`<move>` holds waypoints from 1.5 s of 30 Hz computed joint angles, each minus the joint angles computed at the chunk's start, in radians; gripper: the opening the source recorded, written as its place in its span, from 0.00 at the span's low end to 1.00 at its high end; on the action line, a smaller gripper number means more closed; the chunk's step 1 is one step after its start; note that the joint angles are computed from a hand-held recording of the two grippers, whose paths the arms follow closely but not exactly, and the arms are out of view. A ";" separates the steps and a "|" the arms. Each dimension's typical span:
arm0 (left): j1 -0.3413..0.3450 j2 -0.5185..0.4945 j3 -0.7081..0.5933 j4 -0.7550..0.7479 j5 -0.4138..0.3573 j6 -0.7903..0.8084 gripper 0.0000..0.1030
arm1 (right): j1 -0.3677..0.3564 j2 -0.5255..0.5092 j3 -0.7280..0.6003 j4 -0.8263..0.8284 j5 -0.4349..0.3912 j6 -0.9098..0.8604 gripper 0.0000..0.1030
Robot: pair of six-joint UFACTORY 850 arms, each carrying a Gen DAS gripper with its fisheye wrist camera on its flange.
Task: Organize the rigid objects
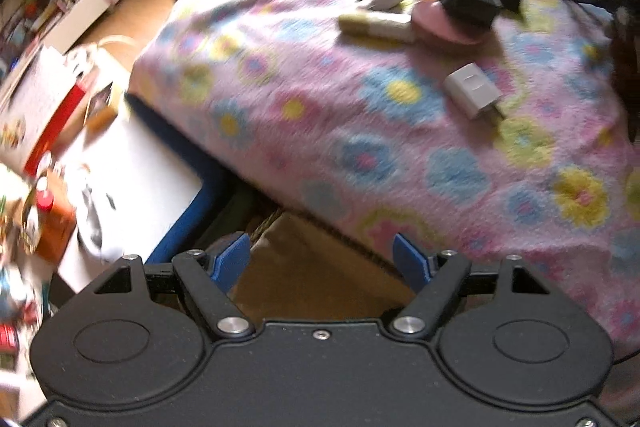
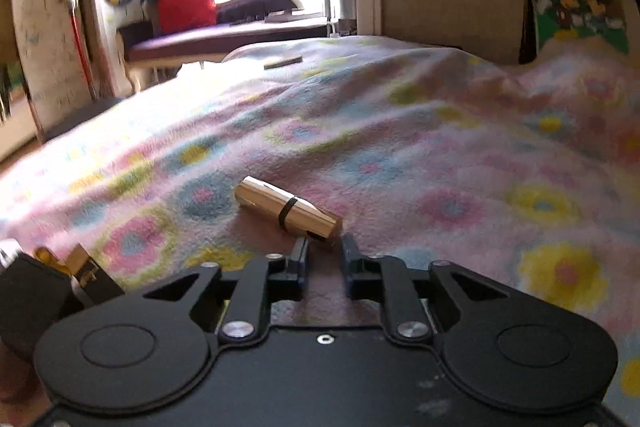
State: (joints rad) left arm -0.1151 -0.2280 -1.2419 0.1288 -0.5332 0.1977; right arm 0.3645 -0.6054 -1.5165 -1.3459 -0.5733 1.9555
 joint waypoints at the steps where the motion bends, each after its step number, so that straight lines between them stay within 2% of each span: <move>1: -0.004 -0.004 -0.005 -0.024 0.001 0.026 0.74 | -0.003 0.010 0.016 -0.028 0.012 0.039 0.40; 3: -0.014 -0.015 -0.020 -0.100 0.007 0.098 0.74 | -0.006 0.027 0.045 -0.087 0.028 0.108 0.49; 5: -0.026 -0.028 -0.032 -0.160 0.026 0.168 0.74 | -0.010 0.038 0.069 -0.159 0.048 0.191 0.52; 8: -0.059 -0.049 -0.039 -0.193 0.102 0.283 0.74 | -0.018 0.056 0.102 -0.242 0.068 0.306 0.53; 10: -0.071 -0.067 -0.042 -0.285 0.146 0.476 0.74 | -0.020 0.061 0.112 -0.270 0.075 0.343 0.57; 12: -0.077 -0.093 -0.063 -0.373 0.147 0.627 0.74 | -0.018 0.059 0.107 -0.257 0.074 0.321 0.58; 14: -0.073 -0.125 -0.100 -0.467 0.119 0.748 0.74 | -0.017 0.056 0.104 -0.254 0.075 0.305 0.61; 19: -0.054 -0.186 -0.174 -0.676 0.018 1.028 0.73 | -0.017 0.061 0.110 -0.268 0.079 0.321 0.63; 25: -0.048 -0.234 -0.230 -0.690 -0.091 1.198 0.73 | -0.019 0.064 0.119 -0.298 0.087 0.354 0.65; 28: -0.048 -0.262 -0.262 -0.662 -0.130 1.208 0.72 | -0.020 0.064 0.119 -0.305 0.090 0.360 0.66; 31: -0.048 -0.302 -0.305 -0.651 -0.168 1.182 0.62 | -0.019 0.065 0.120 -0.307 0.090 0.360 0.67; 33: -0.038 -0.331 -0.341 -0.688 -0.223 1.155 0.55 | -0.021 0.067 0.124 -0.318 0.091 0.372 0.67; 35: -0.029 -0.347 -0.360 -0.732 -0.247 1.091 0.55 | -0.020 0.069 0.129 -0.329 0.089 0.388 0.67; 40: -0.029 -0.298 -0.278 -0.782 -0.161 0.948 0.54 | -0.017 0.070 0.129 -0.326 0.081 0.390 0.67; 43: -0.052 -0.259 -0.240 -0.672 -0.097 0.728 0.54 | -0.012 0.069 0.128 -0.308 0.062 0.381 0.67; 45: -0.064 -0.241 -0.234 -0.585 -0.087 0.602 0.54 | -0.012 0.062 0.114 -0.275 0.059 0.344 0.67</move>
State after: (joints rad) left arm -0.1796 -0.4694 -1.4755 -0.4563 -0.6197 0.7993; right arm 0.3528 -0.5437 -1.4024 -1.6211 -0.5144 2.2993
